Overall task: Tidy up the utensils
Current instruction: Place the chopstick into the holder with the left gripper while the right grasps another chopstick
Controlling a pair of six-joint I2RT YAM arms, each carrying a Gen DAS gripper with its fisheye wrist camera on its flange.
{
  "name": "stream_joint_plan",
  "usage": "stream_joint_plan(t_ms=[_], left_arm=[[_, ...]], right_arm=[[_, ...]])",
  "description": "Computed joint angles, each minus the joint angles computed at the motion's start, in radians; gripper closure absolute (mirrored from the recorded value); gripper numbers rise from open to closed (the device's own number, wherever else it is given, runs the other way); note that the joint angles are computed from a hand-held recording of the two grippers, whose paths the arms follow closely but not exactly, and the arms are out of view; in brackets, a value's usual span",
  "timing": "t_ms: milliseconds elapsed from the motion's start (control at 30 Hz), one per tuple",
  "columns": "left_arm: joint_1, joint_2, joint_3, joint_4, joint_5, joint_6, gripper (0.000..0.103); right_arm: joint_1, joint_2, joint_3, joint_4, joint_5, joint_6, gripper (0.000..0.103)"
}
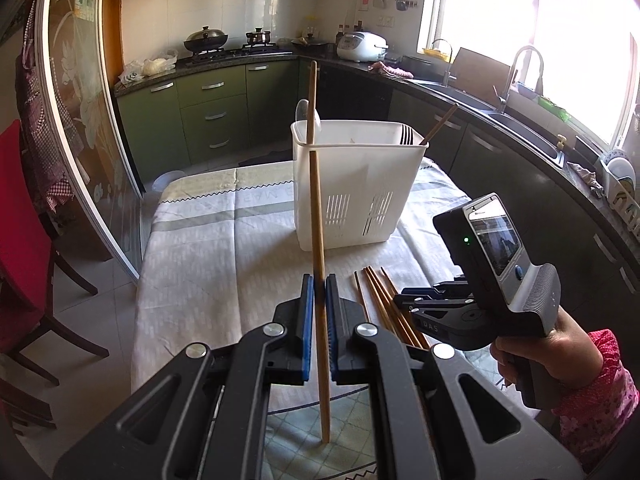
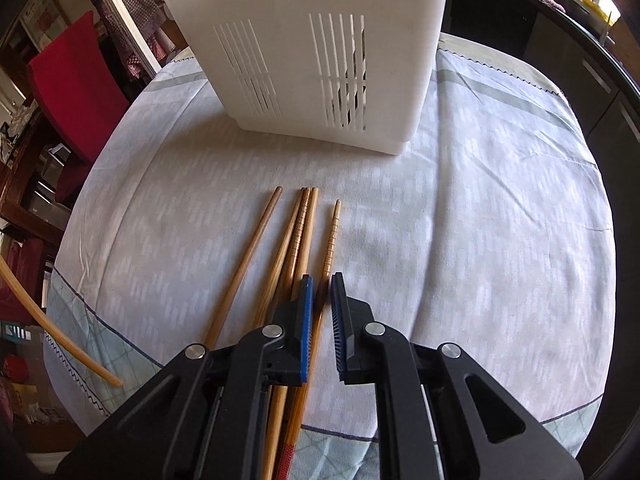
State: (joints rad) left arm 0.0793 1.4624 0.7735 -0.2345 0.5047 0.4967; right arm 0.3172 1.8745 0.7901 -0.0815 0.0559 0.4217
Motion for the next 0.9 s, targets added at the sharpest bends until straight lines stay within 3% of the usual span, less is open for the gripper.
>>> stream_joint_plan(t_ms=[133, 367, 567, 733, 800, 833, 867, 900], left_arm=[[0.009, -0.006, 0.003, -0.007, 0.011, 0.001, 0.097], [0.027, -0.052, -0.002, -0.023, 0.038, 0.008, 0.099], [0.037, -0.075, -0.002, -0.035, 0.049, 0.018, 0.099], [-0.023, 0.061, 0.084, -0.064, -0.047, -0.011, 0.098], [-0.056, 0.174, 0.157, -0.087, -0.089, -0.033, 0.088], [-0.076, 0.236, 0.193, -0.086, -0.125, -0.058, 0.076], [-0.093, 0.297, 0.231, -0.087, -0.151, -0.076, 0.069], [-0.113, 0.360, 0.274, -0.088, -0.184, -0.098, 0.069]], right_arm=[[0.009, -0.014, -0.015, 0.034, 0.005, 0.006, 0.096], [0.027, -0.292, -0.153, 0.057, 0.019, 0.031, 0.096], [0.095, -0.561, -0.236, -0.014, 0.086, 0.049, 0.096], [0.131, -0.743, -0.294, -0.113, 0.115, 0.051, 0.096], [0.135, -0.812, -0.305, -0.160, 0.117, 0.050, 0.096], [0.136, -0.826, -0.308, -0.167, 0.119, 0.052, 0.096], [0.143, -0.850, -0.316, -0.181, 0.127, 0.058, 0.096], [0.143, -0.862, -0.316, -0.191, 0.128, 0.059, 0.096]])
